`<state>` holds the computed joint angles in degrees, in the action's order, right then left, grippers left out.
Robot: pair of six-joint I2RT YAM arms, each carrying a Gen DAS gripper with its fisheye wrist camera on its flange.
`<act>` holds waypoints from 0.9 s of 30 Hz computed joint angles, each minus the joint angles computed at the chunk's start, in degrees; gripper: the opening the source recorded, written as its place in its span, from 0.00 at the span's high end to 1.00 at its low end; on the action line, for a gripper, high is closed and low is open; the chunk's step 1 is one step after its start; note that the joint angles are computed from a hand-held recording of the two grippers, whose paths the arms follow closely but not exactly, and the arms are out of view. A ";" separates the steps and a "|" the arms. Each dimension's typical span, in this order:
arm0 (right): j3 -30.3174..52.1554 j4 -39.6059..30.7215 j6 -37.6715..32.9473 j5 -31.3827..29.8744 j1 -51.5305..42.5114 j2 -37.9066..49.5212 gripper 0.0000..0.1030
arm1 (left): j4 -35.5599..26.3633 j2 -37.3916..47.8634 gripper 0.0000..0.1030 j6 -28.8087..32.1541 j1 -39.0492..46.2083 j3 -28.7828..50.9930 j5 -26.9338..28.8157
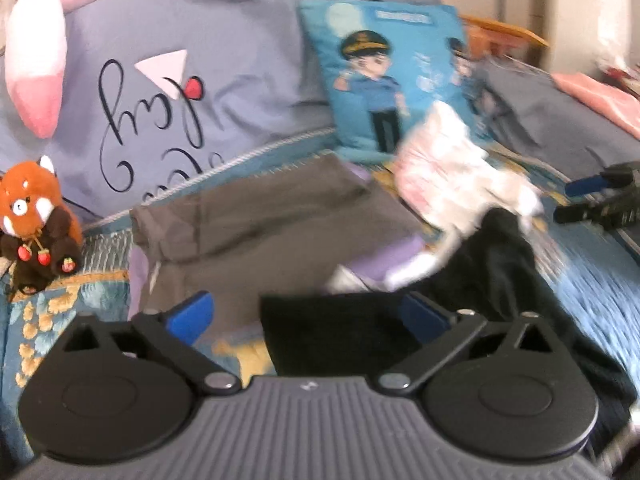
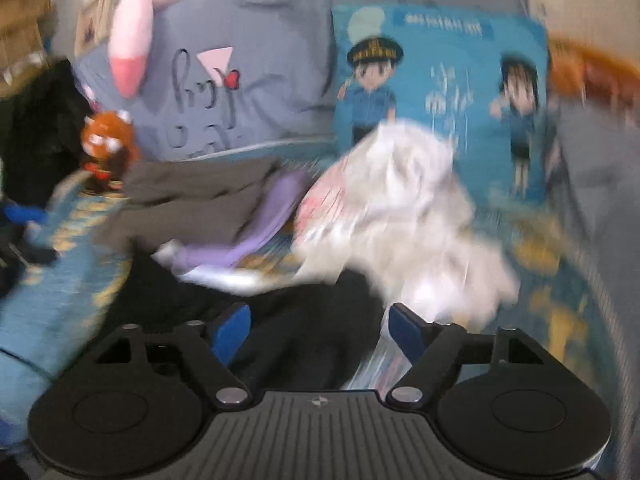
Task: Fold clothes
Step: 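Open both grippers and spread the black cardigan flat on the quilt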
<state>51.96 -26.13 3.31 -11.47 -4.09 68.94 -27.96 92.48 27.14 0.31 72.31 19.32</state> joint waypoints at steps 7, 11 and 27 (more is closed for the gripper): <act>-9.62 -30.28 -7.43 -15.35 -10.78 -21.98 0.24 | -16.91 -20.95 0.00 17.83 5.43 -20.56 0.80; -14.00 -39.46 -10.79 -16.87 -18.32 -26.90 0.23 | -20.86 -28.31 0.00 25.34 6.94 -28.39 -3.17; -21.97 -34.90 3.51 -7.82 -2.48 -25.84 0.32 | -15.66 -12.84 0.00 21.20 8.68 -29.49 -11.25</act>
